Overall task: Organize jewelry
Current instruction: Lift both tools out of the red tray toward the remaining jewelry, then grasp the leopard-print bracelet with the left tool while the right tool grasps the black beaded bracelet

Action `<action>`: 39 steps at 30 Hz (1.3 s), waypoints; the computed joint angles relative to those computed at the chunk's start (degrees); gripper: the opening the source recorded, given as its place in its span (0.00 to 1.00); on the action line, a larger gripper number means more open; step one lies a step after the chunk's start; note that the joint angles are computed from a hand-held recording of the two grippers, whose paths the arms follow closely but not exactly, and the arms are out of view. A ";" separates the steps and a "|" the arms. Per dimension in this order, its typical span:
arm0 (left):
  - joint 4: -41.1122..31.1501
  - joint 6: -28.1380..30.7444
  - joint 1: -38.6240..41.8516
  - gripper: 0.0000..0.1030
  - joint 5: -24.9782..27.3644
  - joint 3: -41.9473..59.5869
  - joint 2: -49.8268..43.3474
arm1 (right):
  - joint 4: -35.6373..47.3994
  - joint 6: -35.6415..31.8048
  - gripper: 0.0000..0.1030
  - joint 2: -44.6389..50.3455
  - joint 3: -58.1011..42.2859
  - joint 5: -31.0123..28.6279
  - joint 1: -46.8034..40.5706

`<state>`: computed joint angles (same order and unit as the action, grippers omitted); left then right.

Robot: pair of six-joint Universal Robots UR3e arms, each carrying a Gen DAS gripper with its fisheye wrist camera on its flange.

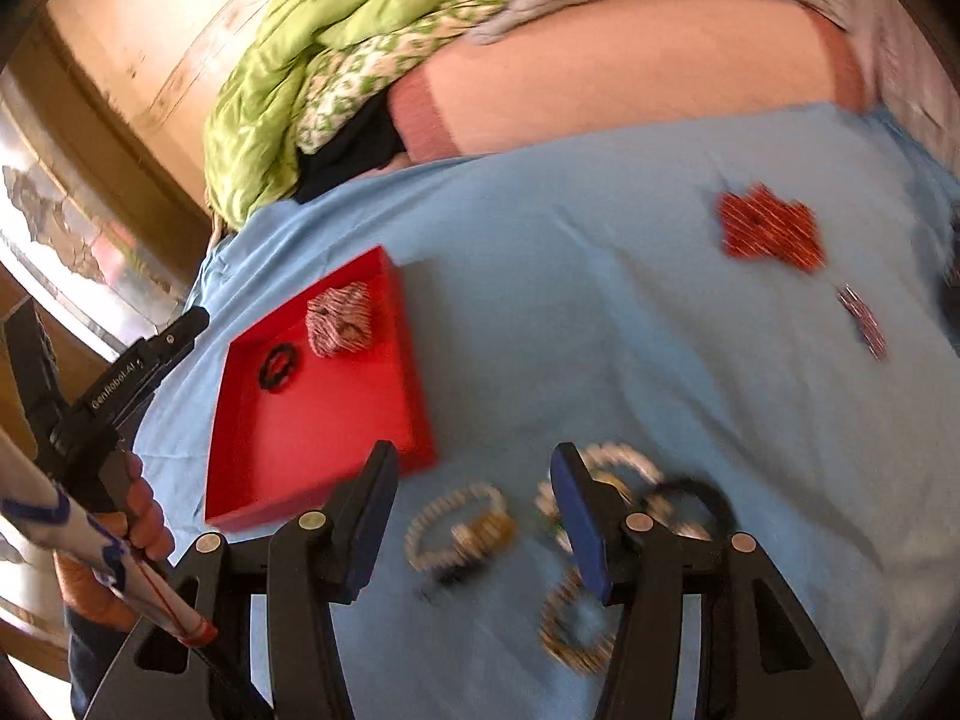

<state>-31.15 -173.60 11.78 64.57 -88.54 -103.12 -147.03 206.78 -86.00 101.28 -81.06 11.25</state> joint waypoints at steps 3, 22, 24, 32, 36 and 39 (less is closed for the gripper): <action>0.31 2.29 -1.38 0.44 -0.50 -6.40 4.97 | -3.50 0.29 0.55 -6.62 10.05 -0.05 -2.17; -7.07 8.62 -0.99 0.45 -3.23 -38.53 34.69 | -9.03 0.16 0.50 -27.46 37.64 19.13 -24.52; -4.89 8.70 -2.69 0.45 -1.99 -38.75 33.12 | -8.31 -0.33 0.49 -27.61 37.36 18.86 -24.65; -1.26 8.18 -8.55 0.45 -1.87 -34.06 22.96 | -9.71 0.34 0.36 -18.12 31.70 13.34 -22.18; -1.02 9.91 -10.99 0.46 -3.16 -32.37 20.90 | -9.27 -1.09 0.26 -11.61 26.56 9.63 -18.96; -0.65 9.60 -13.07 0.48 -3.41 -31.11 19.11 | -7.34 -2.08 0.26 -6.26 21.17 4.62 -15.08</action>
<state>-31.81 -164.00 -1.29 61.16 -119.64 -84.00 -154.37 204.70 -92.26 122.45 -76.44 -3.82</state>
